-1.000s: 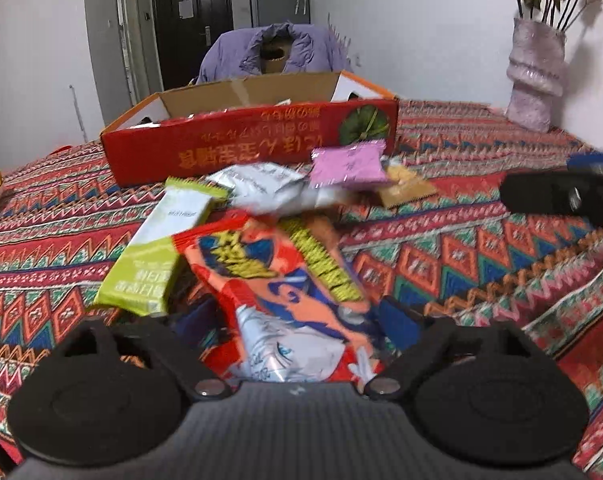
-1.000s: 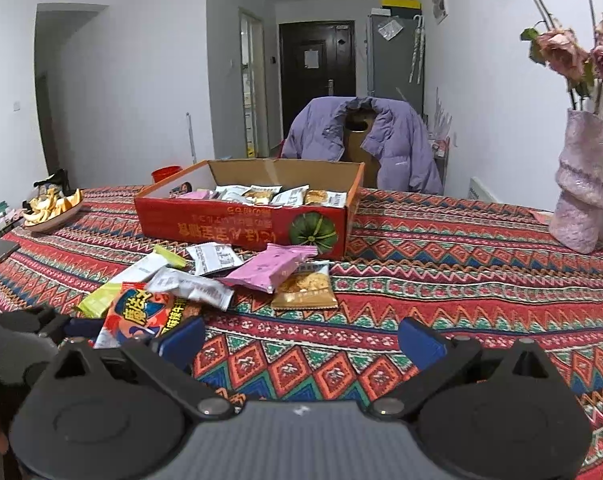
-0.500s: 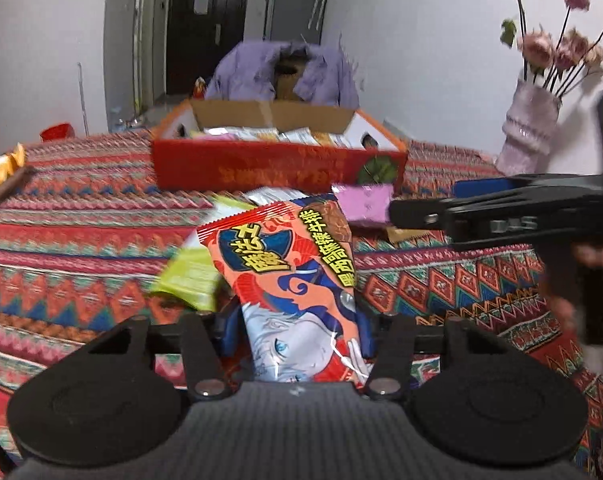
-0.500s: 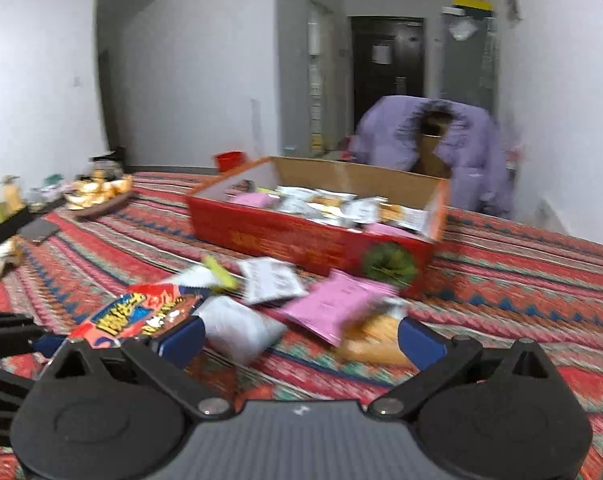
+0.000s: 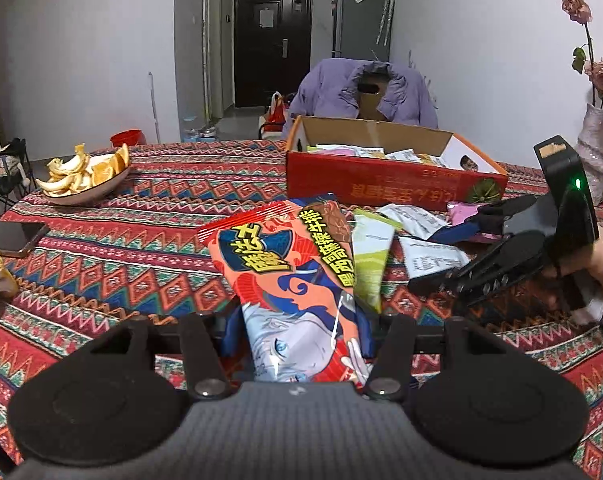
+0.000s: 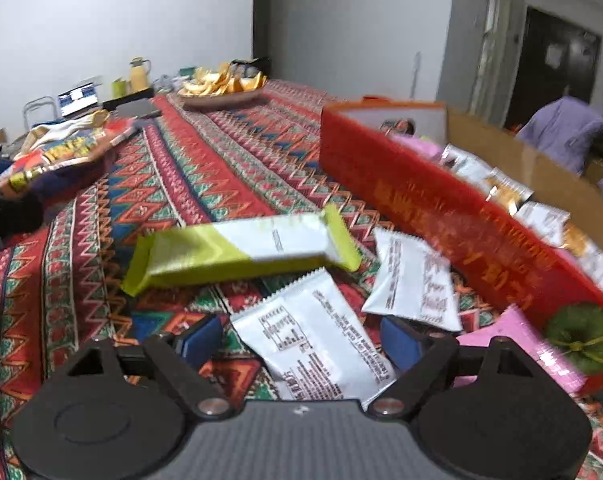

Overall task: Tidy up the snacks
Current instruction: 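Grasp the red-and-blue cartoon bag with the left tool while the right grasps a white packet, then carry both held packets over the red box and lower them inside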

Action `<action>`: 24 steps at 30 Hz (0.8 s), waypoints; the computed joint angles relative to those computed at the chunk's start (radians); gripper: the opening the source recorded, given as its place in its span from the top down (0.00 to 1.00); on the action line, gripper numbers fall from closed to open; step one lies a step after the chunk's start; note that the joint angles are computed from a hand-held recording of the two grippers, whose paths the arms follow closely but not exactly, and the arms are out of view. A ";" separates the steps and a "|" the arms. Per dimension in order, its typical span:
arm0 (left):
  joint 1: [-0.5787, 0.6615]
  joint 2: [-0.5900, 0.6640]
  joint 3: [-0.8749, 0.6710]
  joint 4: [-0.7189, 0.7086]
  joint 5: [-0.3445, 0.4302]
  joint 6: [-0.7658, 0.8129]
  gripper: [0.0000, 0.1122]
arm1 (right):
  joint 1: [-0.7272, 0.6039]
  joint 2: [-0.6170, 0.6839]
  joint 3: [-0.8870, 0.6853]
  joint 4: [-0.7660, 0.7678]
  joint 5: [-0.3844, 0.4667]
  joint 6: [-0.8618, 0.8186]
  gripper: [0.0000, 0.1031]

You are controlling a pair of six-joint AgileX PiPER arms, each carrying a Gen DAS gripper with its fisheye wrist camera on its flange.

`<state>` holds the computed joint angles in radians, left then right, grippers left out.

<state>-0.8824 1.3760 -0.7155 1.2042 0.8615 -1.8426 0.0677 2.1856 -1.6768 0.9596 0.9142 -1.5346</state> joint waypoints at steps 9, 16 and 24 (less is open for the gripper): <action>-0.026 -0.008 0.006 0.017 0.004 -0.011 0.52 | -0.063 -0.162 0.243 0.065 -0.117 0.059 0.59; -0.131 0.012 -0.018 0.040 0.032 -0.037 0.52 | -0.145 -0.446 0.696 0.291 -0.318 -0.119 0.62; -0.255 0.046 -0.047 0.022 0.099 -0.059 0.52 | -0.261 -0.670 1.015 0.599 -0.341 -0.356 0.70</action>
<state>-1.1372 1.4218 -0.7625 1.2264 0.9604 -1.9012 -0.1929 1.5155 -0.6616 1.5581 0.5733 -1.8905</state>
